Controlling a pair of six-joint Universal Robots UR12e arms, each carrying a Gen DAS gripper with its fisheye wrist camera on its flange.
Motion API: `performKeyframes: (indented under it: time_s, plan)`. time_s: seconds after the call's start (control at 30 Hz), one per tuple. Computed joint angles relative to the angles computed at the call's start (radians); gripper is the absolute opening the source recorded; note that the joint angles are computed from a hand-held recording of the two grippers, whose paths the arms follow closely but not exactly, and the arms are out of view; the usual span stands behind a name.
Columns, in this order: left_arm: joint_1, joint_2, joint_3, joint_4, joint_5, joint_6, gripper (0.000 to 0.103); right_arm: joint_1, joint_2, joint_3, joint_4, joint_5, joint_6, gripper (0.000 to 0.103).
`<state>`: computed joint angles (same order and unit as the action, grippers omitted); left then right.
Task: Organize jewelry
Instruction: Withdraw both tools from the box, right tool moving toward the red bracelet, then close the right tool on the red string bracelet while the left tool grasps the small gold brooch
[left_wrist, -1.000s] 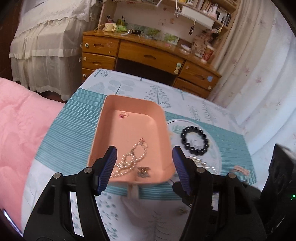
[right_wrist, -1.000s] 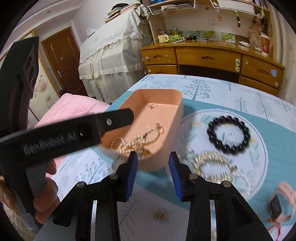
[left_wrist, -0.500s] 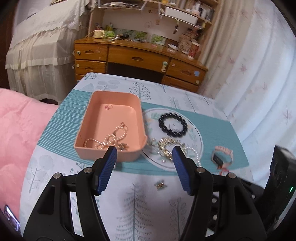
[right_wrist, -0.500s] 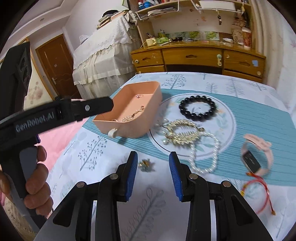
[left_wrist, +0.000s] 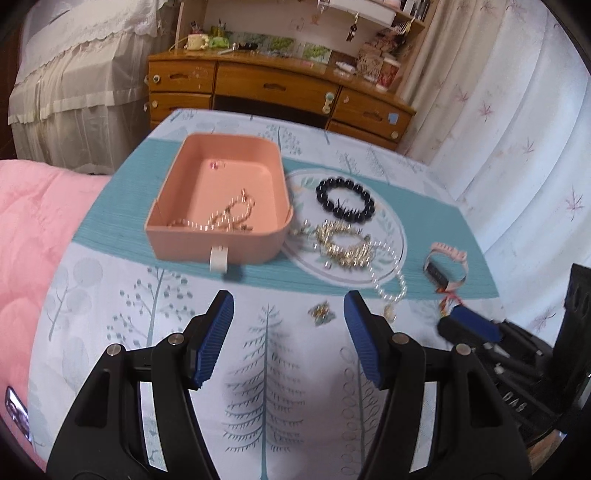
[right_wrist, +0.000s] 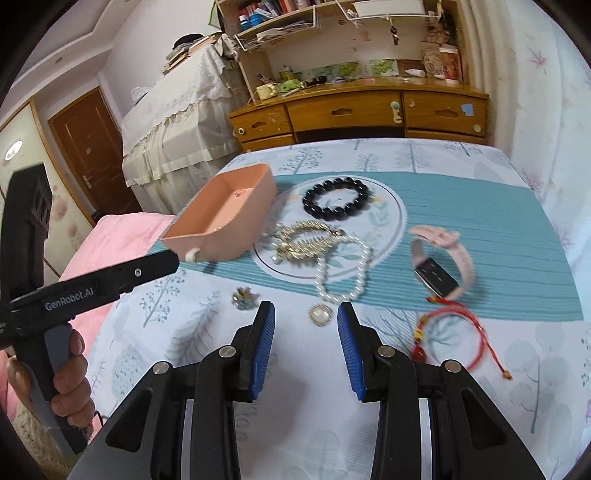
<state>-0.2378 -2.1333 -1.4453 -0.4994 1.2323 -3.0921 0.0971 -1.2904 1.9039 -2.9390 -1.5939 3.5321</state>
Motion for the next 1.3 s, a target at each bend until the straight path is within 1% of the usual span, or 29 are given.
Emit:
performKeyframes:
  time_s: [0.13, 0.23, 0.37, 0.5, 0.63, 0.77, 0.9, 0.97, 1.03, 1.17, 1.3]
  plan:
    - [-0.009, -0.009, -0.003, -0.031, 0.023, 0.042, 0.059, -0.008, -0.022, 0.035, 0.014, -0.015, -0.008, 0.036]
    - [-0.017, -0.018, 0.001, -0.055, 0.024, 0.083, 0.059, -0.013, -0.031, 0.057, 0.028, -0.031, -0.01, 0.036]
    - [-0.031, -0.032, 0.016, -0.082, 0.038, 0.115, 0.059, -0.021, -0.037, 0.077, 0.052, -0.056, -0.009, 0.036]
    - [-0.04, -0.044, 0.029, -0.097, 0.043, 0.14, 0.059, -0.03, -0.043, 0.095, 0.053, -0.088, -0.003, 0.036]
    - [-0.046, -0.058, 0.049, -0.115, 0.05, 0.161, 0.059, -0.039, -0.05, 0.106, 0.035, -0.132, 0.016, 0.036]
    - [-0.05, -0.077, 0.074, -0.137, 0.057, 0.178, 0.059, -0.045, -0.049, 0.111, 0.016, -0.192, 0.048, 0.036]
    - [-0.053, -0.088, 0.087, -0.131, 0.068, 0.192, 0.059, -0.057, -0.046, 0.11, 0.035, -0.213, 0.066, 0.036]
    - [-0.054, -0.095, 0.098, -0.133, 0.072, 0.199, 0.059, -0.068, -0.045, 0.114, 0.032, -0.191, 0.081, 0.036]
    - [-0.056, -0.101, 0.106, -0.134, 0.074, 0.201, 0.059, -0.077, -0.045, 0.12, 0.008, -0.145, 0.08, 0.036]
    - [-0.058, -0.112, 0.121, -0.139, 0.069, 0.213, 0.059, -0.063, -0.033, 0.109, -0.011, -0.136, 0.032, 0.036]
    - [-0.063, -0.12, 0.128, -0.136, 0.066, 0.23, 0.059, -0.05, -0.007, 0.079, 0.007, -0.117, -0.018, 0.036]
